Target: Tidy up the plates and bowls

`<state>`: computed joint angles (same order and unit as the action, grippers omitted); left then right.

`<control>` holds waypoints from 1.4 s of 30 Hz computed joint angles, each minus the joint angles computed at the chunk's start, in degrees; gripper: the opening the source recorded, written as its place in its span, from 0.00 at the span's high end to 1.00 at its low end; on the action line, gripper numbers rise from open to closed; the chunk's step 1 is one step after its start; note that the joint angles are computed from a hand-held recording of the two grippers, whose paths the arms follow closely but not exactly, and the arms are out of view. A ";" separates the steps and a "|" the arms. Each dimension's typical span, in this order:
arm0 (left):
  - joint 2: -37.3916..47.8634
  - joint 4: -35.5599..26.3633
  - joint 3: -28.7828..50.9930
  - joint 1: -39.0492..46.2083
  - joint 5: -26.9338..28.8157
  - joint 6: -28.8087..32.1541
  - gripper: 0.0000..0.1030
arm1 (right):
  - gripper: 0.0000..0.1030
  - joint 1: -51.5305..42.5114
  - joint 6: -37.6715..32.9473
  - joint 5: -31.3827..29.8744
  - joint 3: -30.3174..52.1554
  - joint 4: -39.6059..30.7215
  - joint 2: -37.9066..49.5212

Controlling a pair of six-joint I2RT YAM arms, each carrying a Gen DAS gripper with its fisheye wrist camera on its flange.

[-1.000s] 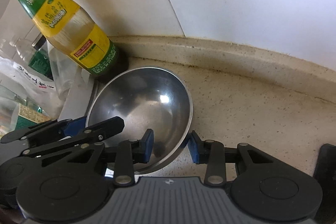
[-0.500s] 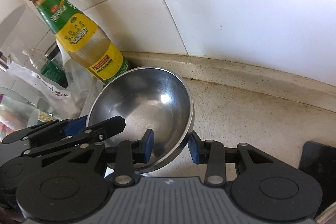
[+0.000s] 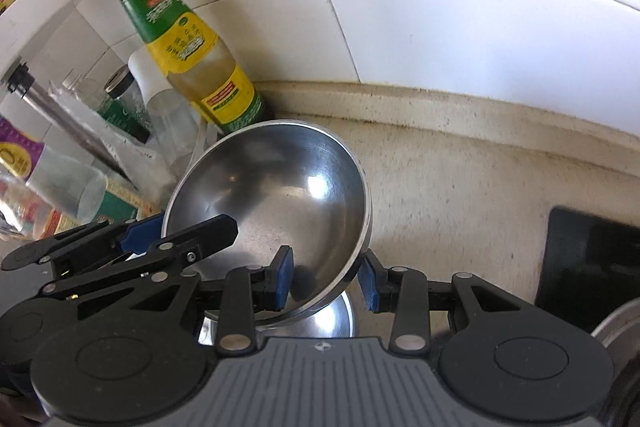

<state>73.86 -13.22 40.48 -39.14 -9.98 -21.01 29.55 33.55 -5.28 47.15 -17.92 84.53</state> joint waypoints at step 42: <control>-11.59 -5.72 -8.89 -3.51 -0.51 -0.05 0.52 | 0.47 4.45 8.43 5.30 -10.04 -8.49 -16.20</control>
<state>62.27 -18.94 31.59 -42.65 -10.50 -21.06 34.00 41.97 0.02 37.11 -26.41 68.33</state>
